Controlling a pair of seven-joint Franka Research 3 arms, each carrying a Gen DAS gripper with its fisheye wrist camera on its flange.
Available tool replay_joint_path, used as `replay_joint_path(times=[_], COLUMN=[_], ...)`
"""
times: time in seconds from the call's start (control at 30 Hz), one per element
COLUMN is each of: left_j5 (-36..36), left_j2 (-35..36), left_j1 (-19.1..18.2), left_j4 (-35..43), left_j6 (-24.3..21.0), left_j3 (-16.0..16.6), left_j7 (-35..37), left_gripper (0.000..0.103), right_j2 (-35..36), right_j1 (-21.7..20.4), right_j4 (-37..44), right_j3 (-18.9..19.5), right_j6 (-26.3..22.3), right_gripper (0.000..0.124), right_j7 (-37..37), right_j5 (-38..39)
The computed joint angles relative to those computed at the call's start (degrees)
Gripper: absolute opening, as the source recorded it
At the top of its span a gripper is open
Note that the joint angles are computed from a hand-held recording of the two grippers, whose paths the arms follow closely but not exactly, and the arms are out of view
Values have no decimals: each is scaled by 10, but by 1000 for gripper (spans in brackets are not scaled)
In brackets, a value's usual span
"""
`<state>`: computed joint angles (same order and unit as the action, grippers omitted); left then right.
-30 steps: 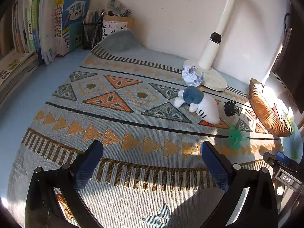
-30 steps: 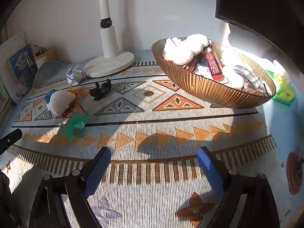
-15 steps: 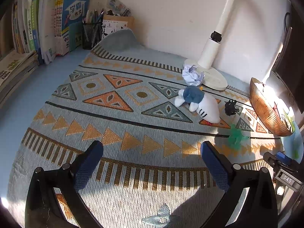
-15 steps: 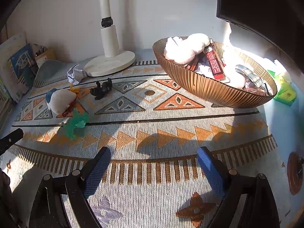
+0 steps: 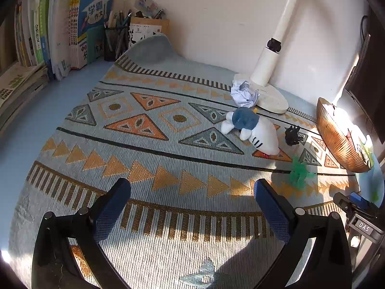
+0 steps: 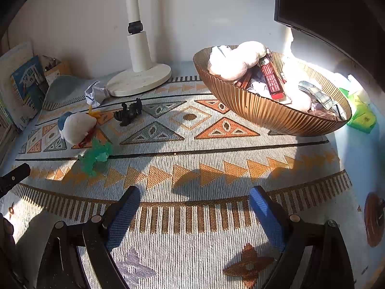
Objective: Organize objects
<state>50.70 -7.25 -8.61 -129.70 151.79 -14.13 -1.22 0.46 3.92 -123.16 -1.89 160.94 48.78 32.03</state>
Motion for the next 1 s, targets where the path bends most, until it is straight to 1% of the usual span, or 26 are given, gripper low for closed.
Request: replay_joint_path(times=[0.8, 0.93, 1.0], left_j5=[-6, -12, -11], left_j2=[1, 1, 2], left_j1=[-2, -2, -2], left_j4=[0, 0, 1], left_j6=[-3, 3, -1], left_j3=[1, 2, 1], left_j7=[5, 14, 15], left_gripper=[102, 102, 102], right_j2=[-1, -1, -1], right_j1=[0, 0, 0], right_j4=[-1, -1, -1], right_j3=[0, 0, 0], right_j6=[0, 0, 0], right_gripper=[92, 92, 92], right_j7=[1, 0, 0], right_j5=[0, 0, 1])
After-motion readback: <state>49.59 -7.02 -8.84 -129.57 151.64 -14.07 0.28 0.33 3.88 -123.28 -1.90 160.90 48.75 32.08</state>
